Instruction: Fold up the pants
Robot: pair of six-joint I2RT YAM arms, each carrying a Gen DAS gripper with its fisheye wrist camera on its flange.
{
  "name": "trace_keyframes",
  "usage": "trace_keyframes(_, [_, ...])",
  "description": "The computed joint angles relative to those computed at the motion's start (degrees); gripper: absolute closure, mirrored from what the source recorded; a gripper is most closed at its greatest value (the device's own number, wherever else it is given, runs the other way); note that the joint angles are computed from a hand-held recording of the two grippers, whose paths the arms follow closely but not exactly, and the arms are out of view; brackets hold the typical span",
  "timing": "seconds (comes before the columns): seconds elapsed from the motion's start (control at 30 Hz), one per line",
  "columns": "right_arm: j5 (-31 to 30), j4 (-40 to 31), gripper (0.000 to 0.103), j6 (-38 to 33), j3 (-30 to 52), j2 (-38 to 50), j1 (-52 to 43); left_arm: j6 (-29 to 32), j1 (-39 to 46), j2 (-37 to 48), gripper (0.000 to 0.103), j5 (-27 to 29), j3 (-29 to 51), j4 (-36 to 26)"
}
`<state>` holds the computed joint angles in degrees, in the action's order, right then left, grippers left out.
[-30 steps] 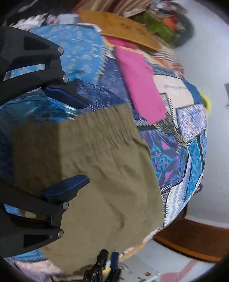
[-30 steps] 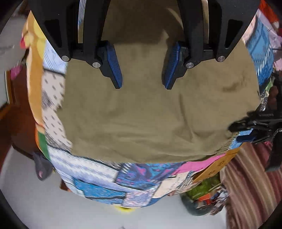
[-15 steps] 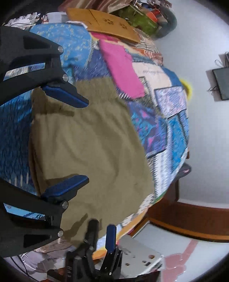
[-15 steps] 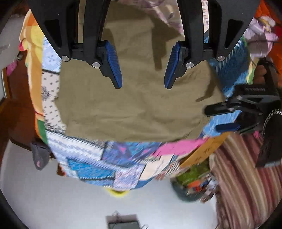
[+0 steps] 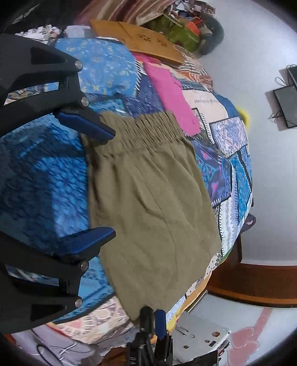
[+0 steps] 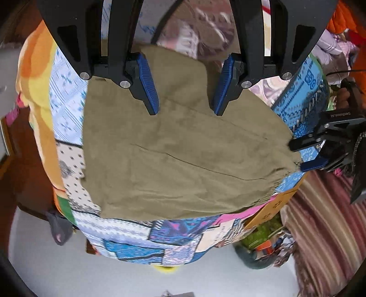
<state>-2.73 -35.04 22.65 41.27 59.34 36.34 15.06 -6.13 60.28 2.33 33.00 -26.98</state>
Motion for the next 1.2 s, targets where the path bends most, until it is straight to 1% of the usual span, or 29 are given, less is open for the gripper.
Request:
trace_keyframes(0.13, [2.6,-2.3,0.057,1.0,0.6,-3.0,0.6,0.9,6.9,-2.1,0.025,3.8,-0.1,-4.2])
trace_keyframes(0.2, [3.9,-2.5,0.057,1.1,1.4,-4.3,0.9,1.3,10.5,-2.5,0.025,7.3,0.3,-6.6])
trace_keyframes(0.23, [5.0,-2.6,0.057,1.1,2.2,-4.7,1.5,1.5,12.5,-2.1,0.025,10.1,0.9,-8.4])
trace_keyframes(0.33, [6.7,-1.5,0.057,1.5,4.0,-4.2,3.2,1.1,15.1,0.3,0.024,15.9,2.2,-12.2])
trace_keyframes(0.4, [8.1,-0.2,0.057,1.3,5.2,-2.7,5.2,0.3,14.5,2.0,0.024,18.3,2.1,-13.2])
trace_keyframes(0.43, [8.8,0.6,0.057,1.2,5.6,-1.9,6.1,-0.5,13.6,3.2,0.022,18.8,2.0,-13.0])
trace_keyframes(0.47, [9.1,1.5,0.057,0.9,5.7,-1.0,6.5,-1.6,12.8,3.3,0.017,18.7,1.4,-12.1])
trace_keyframes(0.53, [9.2,3.2,0.057,0.6,5.9,1.2,7.6,-3.2,11.9,3.3,0.01,19.4,0.8,-10.6])
trace_keyframes(0.63, [9.1,5.3,0.057,-0.2,5.4,4.3,8.3,-4.9,11.9,6.3,0.007,21.4,1.4,-8.7])
trace_keyframes(0.73, [7.5,6.4,0.057,-0.9,5.3,8.3,7.5,-5.6,13.3,10.2,0.002,25.4,2.9,-7.6])
trace_keyframes(0.83, [6.7,7.1,0.057,-1.5,4.6,10.0,7.3,-6.1,14.3,14.2,0.002,28.6,5.1,-6.9])
trace_keyframes(0.97, [3.0,8.4,0.057,-1.5,3.3,9.1,5.3,-7.3,15.3,18.6,0.002,31.3,8.1,-6.7])
trace_keyframes(1.0, [2.9,8.4,0.057,-1.6,3.4,9.3,5.3,-7.9,15.3,19.8,0.002,31.6,8.9,-6.5])
trace_keyframes(1.13, [3.6,8.8,0.057,-1.5,3.1,9.3,5.9,-9.7,14.5,24.8,0.002,31.0,14.3,-9.8])
trace_keyframes(1.2, [3.0,9.2,0.057,-1.2,2.7,9.1,5.6,-10.7,14.5,27.0,0.005,30.6,16.8,-10.9])
